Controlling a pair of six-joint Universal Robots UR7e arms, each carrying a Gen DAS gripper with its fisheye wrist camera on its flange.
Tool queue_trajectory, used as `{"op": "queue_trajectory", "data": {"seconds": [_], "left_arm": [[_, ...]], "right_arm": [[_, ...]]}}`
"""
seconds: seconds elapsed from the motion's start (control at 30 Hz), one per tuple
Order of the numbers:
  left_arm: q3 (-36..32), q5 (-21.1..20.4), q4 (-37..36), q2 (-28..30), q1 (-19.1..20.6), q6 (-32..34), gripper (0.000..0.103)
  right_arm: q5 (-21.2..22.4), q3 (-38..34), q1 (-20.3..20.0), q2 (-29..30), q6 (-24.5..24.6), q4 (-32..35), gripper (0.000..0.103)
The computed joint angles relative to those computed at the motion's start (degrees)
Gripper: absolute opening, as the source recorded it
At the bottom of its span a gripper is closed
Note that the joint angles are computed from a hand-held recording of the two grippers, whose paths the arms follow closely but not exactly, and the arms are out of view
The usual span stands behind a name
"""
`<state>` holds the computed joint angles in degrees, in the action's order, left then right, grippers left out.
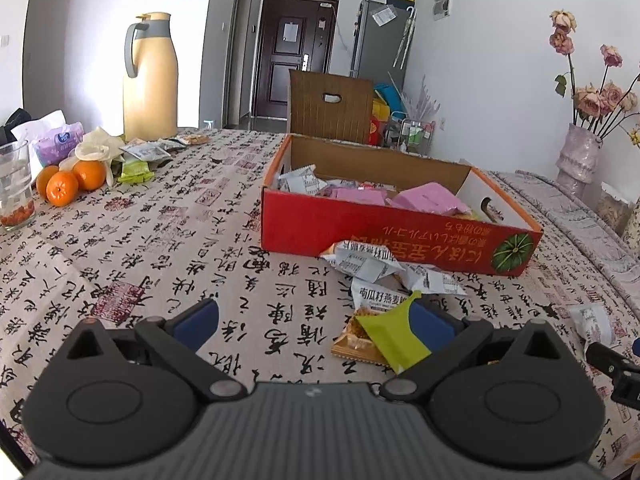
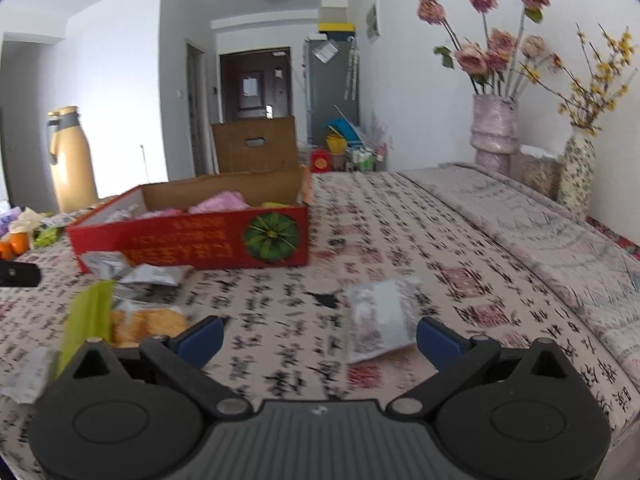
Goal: Organize snacks
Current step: 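Grasp a white wrapper packet with the right tool while the left tool grasps another white packet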
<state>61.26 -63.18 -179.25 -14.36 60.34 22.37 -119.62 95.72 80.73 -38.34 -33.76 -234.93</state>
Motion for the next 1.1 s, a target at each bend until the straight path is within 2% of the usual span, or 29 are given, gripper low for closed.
{"op": "queue_trajectory", "data": {"seconds": [0.17,0.4,0.47,0.5,0.57,0.63,0.87,1.1], "left_arm": [[-1.3,0.6,1.3,0.9,0.0,0.3,0.103],[-2.1,1.4,2.3,1.4,-0.2,0.8,0.103],[-2.1,1.5,2.4,1.4,-0.2,1.0,0.103],[-2.0,1.6,2.4,1.4,-0.2,1.1,0.103],[-1.9,1.8,2.5,1.4,-0.3,1.3,0.103],[-1.9,2.1,2.6,1.3,-0.3,1.2,0.103],[1.1,2.0,2.6,-0.4,-0.3,2.1,0.103],[4.8,1.7,4.2,-2.1,-0.4,3.0,0.103]], "right_arm": [[-1.6,-2.4,-1.1,0.3,-0.8,1.7,0.1],[-3.7,-7.8,-2.0,0.8,-2.6,8.1,0.071],[-4.7,-9.0,-2.1,1.0,-2.4,10.2,0.057],[-4.5,-9.0,-2.3,0.8,-2.0,11.1,0.044],[-3.8,-8.6,-2.4,0.6,-2.4,10.7,0.044],[-3.1,-7.8,-2.4,0.5,-2.4,9.4,0.039],[-0.1,-3.9,-1.9,0.1,-2.6,2.6,0.038],[2.1,-0.8,-1.1,0.0,-2.3,-0.5,0.038]]}}
